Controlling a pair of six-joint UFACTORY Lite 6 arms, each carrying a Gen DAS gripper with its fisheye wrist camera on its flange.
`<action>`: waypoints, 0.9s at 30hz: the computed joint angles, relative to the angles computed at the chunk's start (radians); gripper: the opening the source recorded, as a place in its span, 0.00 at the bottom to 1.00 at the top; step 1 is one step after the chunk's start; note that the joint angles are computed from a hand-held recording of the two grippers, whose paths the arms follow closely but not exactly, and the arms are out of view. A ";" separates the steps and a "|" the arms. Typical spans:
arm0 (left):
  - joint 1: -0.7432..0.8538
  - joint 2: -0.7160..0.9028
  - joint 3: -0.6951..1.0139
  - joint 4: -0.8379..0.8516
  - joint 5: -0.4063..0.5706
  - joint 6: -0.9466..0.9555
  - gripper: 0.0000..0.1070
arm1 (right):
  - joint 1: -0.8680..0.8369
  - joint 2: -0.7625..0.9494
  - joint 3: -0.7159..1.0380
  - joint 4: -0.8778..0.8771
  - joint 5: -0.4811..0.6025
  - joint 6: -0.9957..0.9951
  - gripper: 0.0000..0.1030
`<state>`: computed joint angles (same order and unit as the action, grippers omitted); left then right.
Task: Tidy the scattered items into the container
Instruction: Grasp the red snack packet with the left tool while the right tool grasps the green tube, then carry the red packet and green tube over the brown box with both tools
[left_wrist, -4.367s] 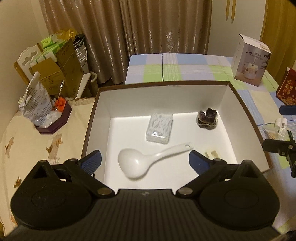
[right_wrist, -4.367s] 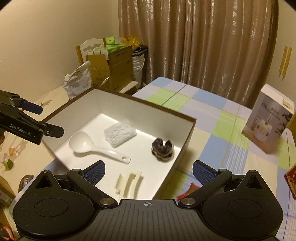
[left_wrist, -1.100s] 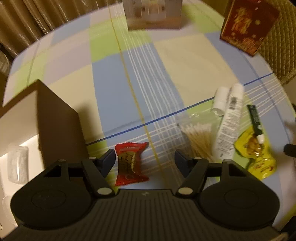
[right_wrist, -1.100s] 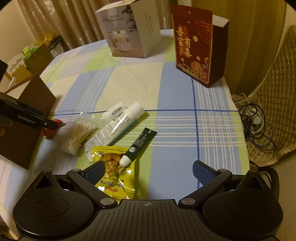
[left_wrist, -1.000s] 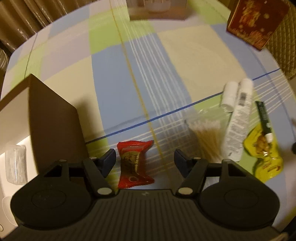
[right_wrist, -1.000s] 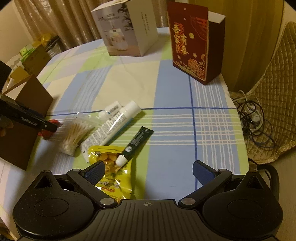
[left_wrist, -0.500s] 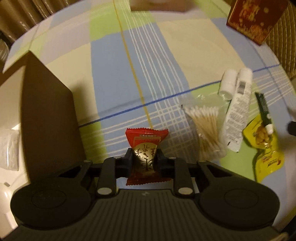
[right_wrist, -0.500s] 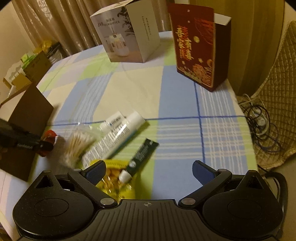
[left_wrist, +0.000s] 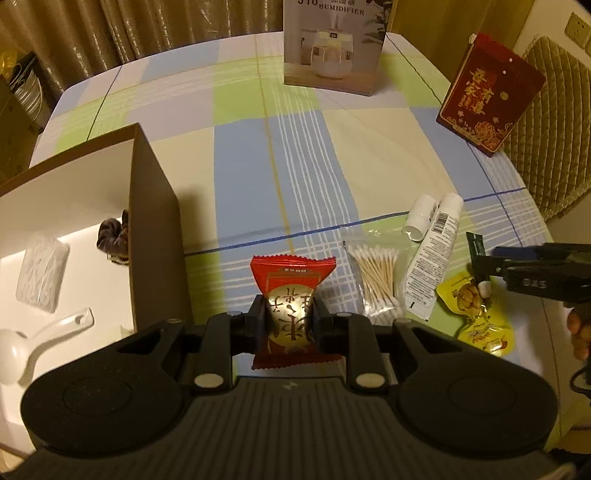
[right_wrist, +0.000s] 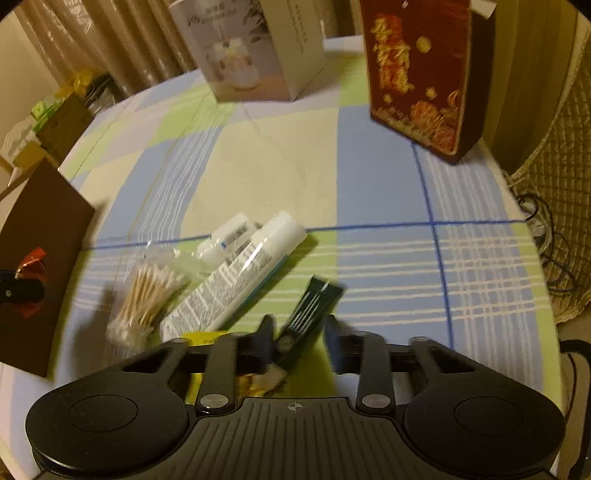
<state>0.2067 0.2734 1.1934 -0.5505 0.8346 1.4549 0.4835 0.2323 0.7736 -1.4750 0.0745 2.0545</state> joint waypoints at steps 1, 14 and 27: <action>0.005 -0.006 -0.005 -0.002 0.005 0.003 0.19 | 0.015 0.002 -0.001 -0.036 0.020 0.030 0.32; 0.075 -0.076 -0.050 -0.034 0.078 0.069 0.19 | 0.090 -0.144 -0.095 -0.071 0.082 0.076 0.17; 0.192 -0.153 -0.091 -0.066 0.196 0.170 0.19 | 0.195 -0.414 -0.216 0.253 0.129 -0.136 0.17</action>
